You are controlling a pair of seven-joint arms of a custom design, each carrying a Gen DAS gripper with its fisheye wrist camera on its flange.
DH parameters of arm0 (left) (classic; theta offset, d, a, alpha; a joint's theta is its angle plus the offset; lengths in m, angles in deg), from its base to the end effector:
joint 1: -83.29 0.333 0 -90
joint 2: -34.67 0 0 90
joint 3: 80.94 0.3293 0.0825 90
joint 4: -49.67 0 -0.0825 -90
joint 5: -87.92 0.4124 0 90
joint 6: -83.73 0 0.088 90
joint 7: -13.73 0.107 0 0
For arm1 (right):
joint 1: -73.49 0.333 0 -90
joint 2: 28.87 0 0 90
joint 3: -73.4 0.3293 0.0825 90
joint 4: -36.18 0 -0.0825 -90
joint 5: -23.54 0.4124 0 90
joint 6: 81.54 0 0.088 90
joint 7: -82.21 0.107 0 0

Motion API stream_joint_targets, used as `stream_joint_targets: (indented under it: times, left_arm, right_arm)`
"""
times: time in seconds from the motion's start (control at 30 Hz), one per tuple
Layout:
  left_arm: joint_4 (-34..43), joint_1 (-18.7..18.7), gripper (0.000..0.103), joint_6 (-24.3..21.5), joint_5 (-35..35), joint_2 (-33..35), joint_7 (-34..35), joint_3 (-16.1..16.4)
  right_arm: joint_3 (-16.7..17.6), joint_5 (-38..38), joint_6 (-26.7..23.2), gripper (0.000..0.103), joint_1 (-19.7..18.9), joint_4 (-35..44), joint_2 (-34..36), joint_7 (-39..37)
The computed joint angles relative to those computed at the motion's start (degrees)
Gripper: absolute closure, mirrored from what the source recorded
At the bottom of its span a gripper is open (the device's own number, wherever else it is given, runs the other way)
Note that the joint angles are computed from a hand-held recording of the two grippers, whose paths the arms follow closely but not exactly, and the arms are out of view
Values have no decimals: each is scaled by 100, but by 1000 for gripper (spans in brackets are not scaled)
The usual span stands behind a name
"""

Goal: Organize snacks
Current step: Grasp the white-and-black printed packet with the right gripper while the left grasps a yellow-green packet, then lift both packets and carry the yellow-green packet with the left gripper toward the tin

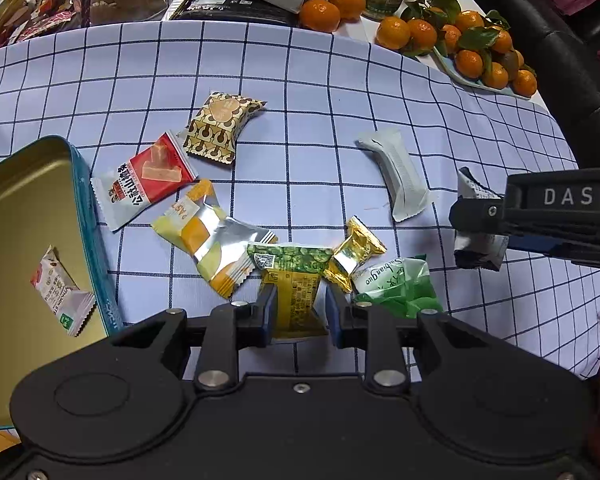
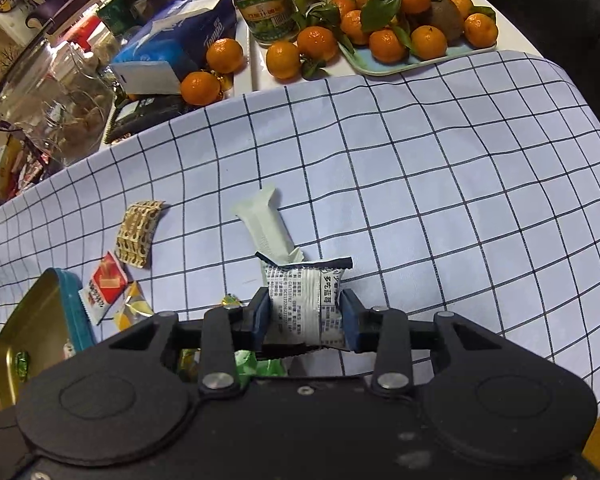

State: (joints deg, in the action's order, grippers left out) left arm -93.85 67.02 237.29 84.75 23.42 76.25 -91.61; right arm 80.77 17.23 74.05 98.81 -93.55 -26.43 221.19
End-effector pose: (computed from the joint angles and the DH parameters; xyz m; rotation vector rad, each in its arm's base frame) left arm 0.4449 -0.2244 0.3863 -2.1606 2.0528 -0.5281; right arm 0.4867 0.3166 0.3796 -1.7372 2.1132 -0.1242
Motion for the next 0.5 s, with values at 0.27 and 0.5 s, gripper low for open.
stream_joint_targets:
  times: [0.27, 0.5]
  left_arm:
    - [29, 73, 61, 140, 375, 56, -441, -71]
    - [48, 102, 60, 126, 212, 101, -586, 11]
  right_arm:
    - [14, 445, 200, 64, -45, -114, -81, -300]
    - [32, 858, 332, 64, -89, -175, -134, -509]
